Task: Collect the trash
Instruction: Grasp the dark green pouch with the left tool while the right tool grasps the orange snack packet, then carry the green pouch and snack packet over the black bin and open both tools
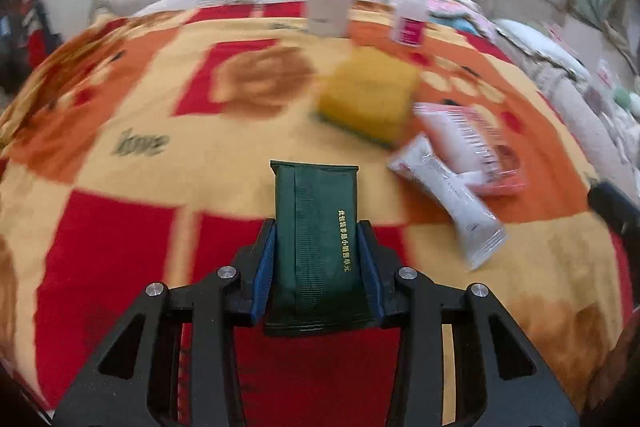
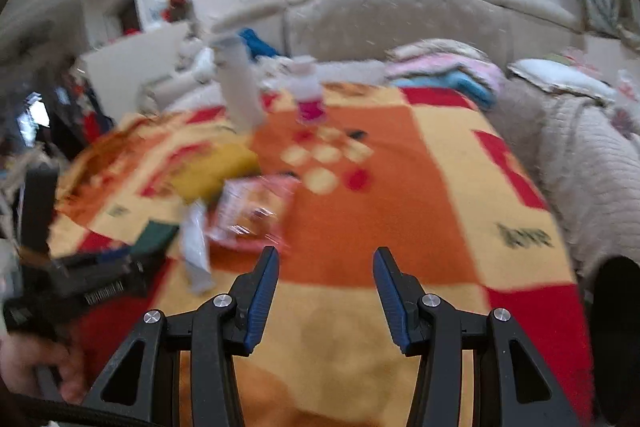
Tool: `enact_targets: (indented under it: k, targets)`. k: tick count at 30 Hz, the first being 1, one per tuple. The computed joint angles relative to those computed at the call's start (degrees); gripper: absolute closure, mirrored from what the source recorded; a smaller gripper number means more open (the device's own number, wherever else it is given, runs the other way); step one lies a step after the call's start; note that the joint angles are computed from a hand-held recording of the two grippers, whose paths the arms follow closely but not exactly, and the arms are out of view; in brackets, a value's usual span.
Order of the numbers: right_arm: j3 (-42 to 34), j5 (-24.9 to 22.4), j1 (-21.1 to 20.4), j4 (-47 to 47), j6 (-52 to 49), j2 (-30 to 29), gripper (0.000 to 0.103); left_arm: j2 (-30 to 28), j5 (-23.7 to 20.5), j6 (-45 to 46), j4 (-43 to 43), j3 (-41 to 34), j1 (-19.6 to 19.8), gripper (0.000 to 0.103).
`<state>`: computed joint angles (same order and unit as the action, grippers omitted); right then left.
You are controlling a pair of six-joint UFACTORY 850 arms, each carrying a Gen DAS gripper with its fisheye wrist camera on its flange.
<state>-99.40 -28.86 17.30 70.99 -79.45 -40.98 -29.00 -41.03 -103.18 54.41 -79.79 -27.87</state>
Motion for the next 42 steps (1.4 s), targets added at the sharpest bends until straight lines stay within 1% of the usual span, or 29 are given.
enact_targets:
  k: [1, 3, 5, 6, 7, 9, 11, 14, 15, 16, 17, 19, 21, 24, 30, 31, 32, 33, 34, 37, 40, 42]
  targets:
    - [-2.1, -2.3, 0.5, -1.0, 0.9, -1.4, 0.054, 1.8, 2.5, -3.9, 2.4, 2.7, 0.3, 0.066]
    - [-5.9, -5.8, 1.3, -4.5, 4.2, -3.9, 0.053, 2.7, 3.8, -7.4, 4.3, 4.3, 0.4, 0.066]
    - [-8.5, -5.7, 2.7, -7.3, 6.0, -5.6, 0.052, 1.9, 2.5, -7.0, 4.0, 3.2, 0.2, 0.066]
    - [-9.6, -5.8, 3.2, -8.2, 7.0, -6.3, 0.047, 1.5, 2.0, -6.7, 3.8, 2.7, 0.1, 0.066]
    - [-11.4, -5.7, 3.9, -9.4, 8.5, -7.4, 0.04, 1.4, 2.0, -6.7, 3.9, 2.5, 0.1, 0.066]
    - [-13.6, -4.2, 4.8, -12.4, 11.8, -8.7, 0.035, 1.6, 2.6, -7.9, 4.5, 2.9, 0.3, 0.066]
    - [-18.5, -5.2, 5.7, -19.2, 19.1, -11.6, 0.035, 1.9, 3.4, -9.1, 5.4, 3.4, 0.4, 0.066]
    - [-26.3, -6.5, 7.2, -33.1, 32.8, -16.1, 0.035, 2.0, 3.6, -9.3, 5.5, 3.5, 0.5, 0.066]
    - [-29.0, -8.1, 7.4, -36.3, 36.0, -17.7, 0.038, 2.0, 3.6, -9.3, 5.5, 3.5, 0.5, 0.066]
    - [-31.6, -10.0, 7.6, -38.6, 38.2, -19.2, 0.045, 2.0, 3.6, -9.3, 5.5, 3.5, 0.5, 0.066]
    - [-32.5, -10.9, 7.6, -38.7, 38.1, -19.7, 0.047, 2.0, 3.6, -9.3, 5.5, 3.5, 0.5, 0.066]
    - [-30.7, -9.6, 7.6, -38.1, 36.4, -18.7, 0.049, 2.0, 3.6, -9.3, 5.5, 3.5, 0.5, 0.066]
    - [-28.5, -9.3, 7.1, -35.5, 33.8, -17.3, 0.05, 2.0, 3.5, -9.2, 5.4, 3.5, 0.5, 0.066]
    - [-22.3, -6.7, 5.7, -29.9, 28.0, -13.2, 0.05, 2.0, 3.4, -9.1, 5.4, 3.5, 0.5, 0.066]
    - [-7.5, -4.9, 0.7, -13.8, 12.5, -3.7, 0.05, 2.0, 3.3, -8.9, 5.2, 3.4, 0.4, 0.066]
    - [-3.7, -4.6, -0.4, -9.1, 8.1, -1.7, 0.05, 2.0, 3.3, -8.8, 5.2, 3.4, 0.4, 0.066]
    - [-1.7, -4.5, -1.0, -6.5, 5.9, -0.6, 0.05, 2.1, 3.3, -8.8, 5.2, 3.5, 0.4, 0.066]
    - [0.0, -4.4, -1.6, -5.9, 5.9, 0.3, 0.05, 2.0, 3.2, -8.7, 5.1, 3.5, 0.4, 0.066]
    - [1.0, -4.0, -1.9, -7.0, 7.3, 0.9, 0.05, 1.9, 2.9, -8.4, 4.9, 3.3, 0.3, 0.066]
    - [2.6, -5.2, -2.9, -3.2, 2.7, 2.4, 0.05, 1.8, 2.0, -7.3, 4.6, 2.8, 0.0, 0.066]
    - [3.1, -5.0, -3.6, -3.5, 2.6, 2.8, 0.05, 1.4, -1.8, -5.8, 5.6, 1.3, -1.8, 0.066]
    - [3.3, -4.7, -3.9, -3.9, 3.0, 2.9, 0.05, 1.7, -2.6, -6.4, 6.5, 0.5, -3.1, 0.066]
